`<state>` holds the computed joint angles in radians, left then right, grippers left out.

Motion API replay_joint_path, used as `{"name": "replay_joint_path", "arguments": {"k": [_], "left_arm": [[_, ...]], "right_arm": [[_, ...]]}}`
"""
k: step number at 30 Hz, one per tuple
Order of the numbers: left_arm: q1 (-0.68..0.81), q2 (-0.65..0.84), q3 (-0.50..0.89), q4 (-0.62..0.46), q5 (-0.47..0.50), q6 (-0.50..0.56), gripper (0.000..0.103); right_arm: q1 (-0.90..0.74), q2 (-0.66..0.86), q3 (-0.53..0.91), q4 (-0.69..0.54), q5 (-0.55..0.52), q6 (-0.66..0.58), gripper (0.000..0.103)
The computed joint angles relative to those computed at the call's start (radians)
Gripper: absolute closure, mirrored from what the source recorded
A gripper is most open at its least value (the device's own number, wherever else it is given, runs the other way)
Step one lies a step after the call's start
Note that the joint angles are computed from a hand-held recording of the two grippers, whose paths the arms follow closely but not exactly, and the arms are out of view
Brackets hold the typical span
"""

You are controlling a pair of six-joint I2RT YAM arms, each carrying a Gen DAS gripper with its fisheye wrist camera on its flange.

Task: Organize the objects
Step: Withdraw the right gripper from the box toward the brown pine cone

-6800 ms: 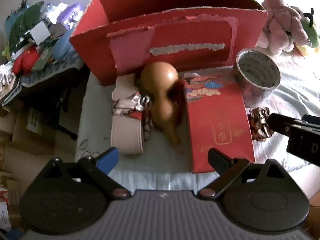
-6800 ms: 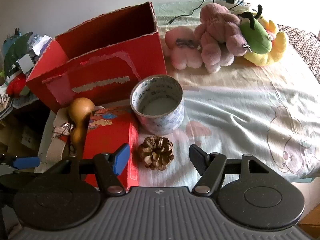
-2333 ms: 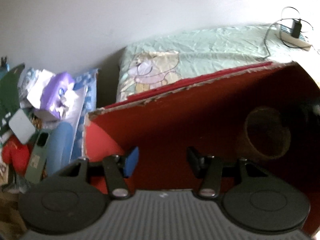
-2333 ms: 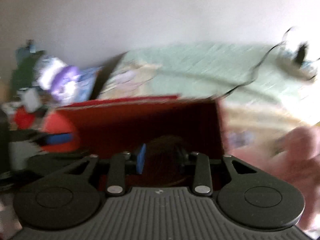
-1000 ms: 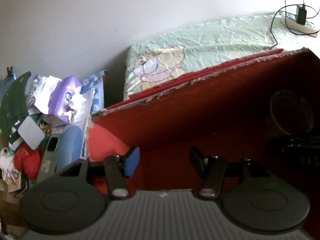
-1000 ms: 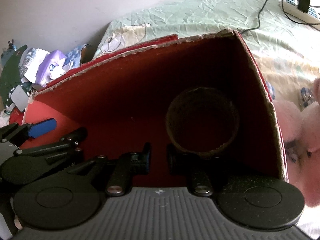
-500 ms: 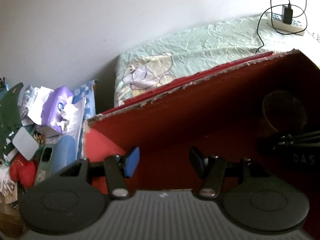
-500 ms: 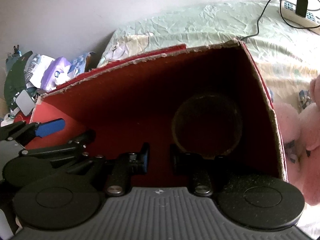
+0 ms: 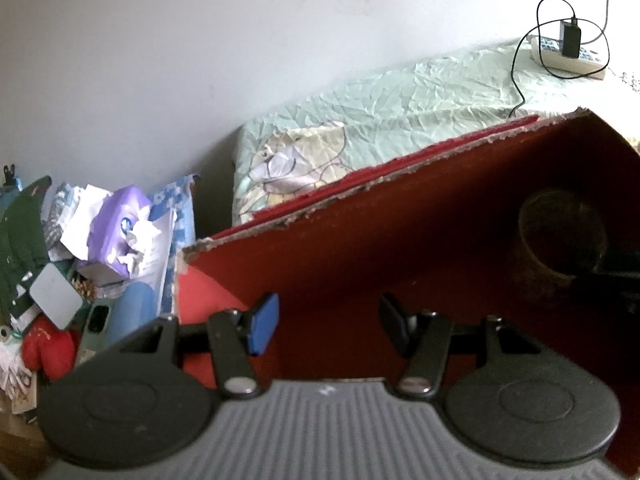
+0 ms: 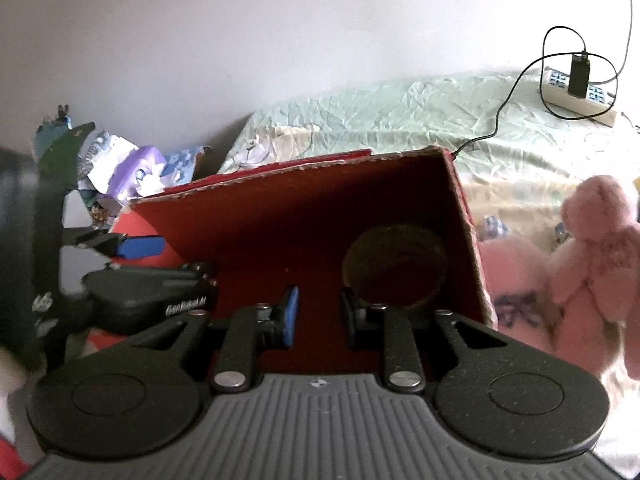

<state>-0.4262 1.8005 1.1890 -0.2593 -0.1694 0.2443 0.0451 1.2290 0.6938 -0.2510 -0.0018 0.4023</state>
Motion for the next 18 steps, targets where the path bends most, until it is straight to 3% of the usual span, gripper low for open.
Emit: {"name": "replay_joint_path", "arguments": {"k": [7,13,18], "left_arm": [[-0.028,-0.084,-0.073,0.032,-0.057,-0.013,0.042],[-0.066,-0.255,-0.142,-0.058,-0.040,-0.124,0.042],[-0.144,-0.394,-0.215,-0.120,-0.086,-0.213,0.041]], "right_arm": [[-0.070,-0.256,-0.166,0.034,-0.044,0.007,0.065],[-0.142,-0.341,-0.182,-0.022,-0.141,-0.036,0.065],[-0.239,-0.434,-0.188,-0.128,-0.266,-0.119,0.065]]}}
